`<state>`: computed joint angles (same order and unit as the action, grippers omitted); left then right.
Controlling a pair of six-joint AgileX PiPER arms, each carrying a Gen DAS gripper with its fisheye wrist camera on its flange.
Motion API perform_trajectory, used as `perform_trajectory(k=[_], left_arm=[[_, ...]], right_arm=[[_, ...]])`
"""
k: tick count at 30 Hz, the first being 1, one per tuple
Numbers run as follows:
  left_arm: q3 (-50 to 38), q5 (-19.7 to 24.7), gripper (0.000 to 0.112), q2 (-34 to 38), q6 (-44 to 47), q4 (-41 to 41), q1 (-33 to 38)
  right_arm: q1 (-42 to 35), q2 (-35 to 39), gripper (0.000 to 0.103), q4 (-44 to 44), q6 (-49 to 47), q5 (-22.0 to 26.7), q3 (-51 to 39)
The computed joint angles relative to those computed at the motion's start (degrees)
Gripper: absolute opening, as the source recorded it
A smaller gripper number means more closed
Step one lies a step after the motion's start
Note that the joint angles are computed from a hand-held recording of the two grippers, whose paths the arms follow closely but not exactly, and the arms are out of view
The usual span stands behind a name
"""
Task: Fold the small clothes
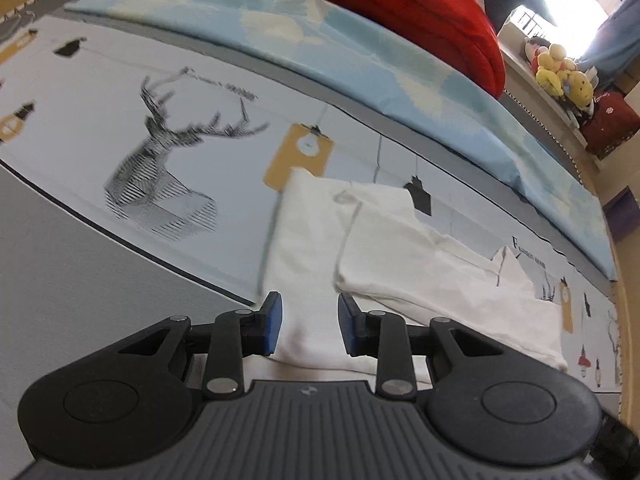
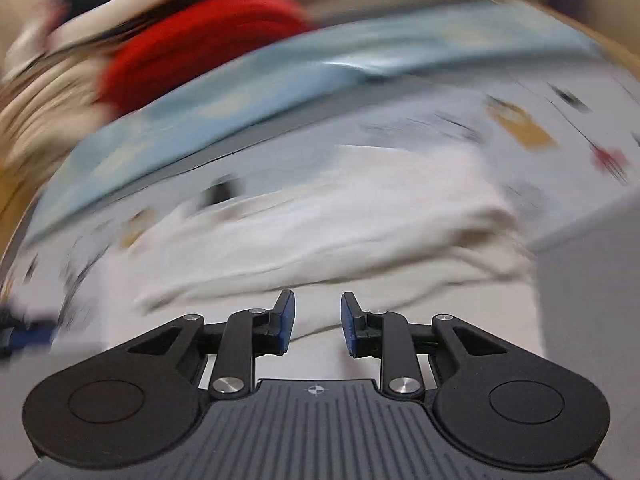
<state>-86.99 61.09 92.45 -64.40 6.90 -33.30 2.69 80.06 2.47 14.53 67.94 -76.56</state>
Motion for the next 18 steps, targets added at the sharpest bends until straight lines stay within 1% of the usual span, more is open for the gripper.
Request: perform_trajectory(k=[1,3,5,6,10,13,16,18], left_arm=[[0.51,-1.56,0.034,0.37,-0.9,-0.53,-0.24],[1.77,-5.08,0.034,1.08,-2.65,-0.97,-0.83],[1.67,-6.72,0.034,2.84,-4.41,-1.85,-1.11],[2.45,-9.2,0.034,3.33,-5.61,-2.14,-1.28],[1.96,-12.91,0.034,6.74,-8.17,-2.64,-1.33],[2.5,-16.25,0.035,8.57,-8.82,-5.1,0.17],[3.31,-18.44,0.035,9.97,-10.02,-5.98,1.8],[4.25,-19.97,0.035,10.85,-10.04,-8.17,3.16]], right_arm=[[-3.17,1.05,0.028,1.11,0.69,-0.3,-0.44],[-6.78,2.14,0.028,2.04,1.97,-1.22,-1.06],[-10.5,2.87,0.028,3.77,1.26,-3.79,-1.2],[-11.93,3.03,0.028,3.79,1.17,-4.84,-1.07],[-17.0,6.67,0.028,6.39,2.02,-6.98,-1.13],[-19.86,9.69,0.028,7.89,3.6,-6.69,-3.41],[-21.11,11.51,0.028,7.99,4.27,-6.1,-5.16],[-22.11,13.1,0.028,8.12,5.61,-5.37,-5.93]])
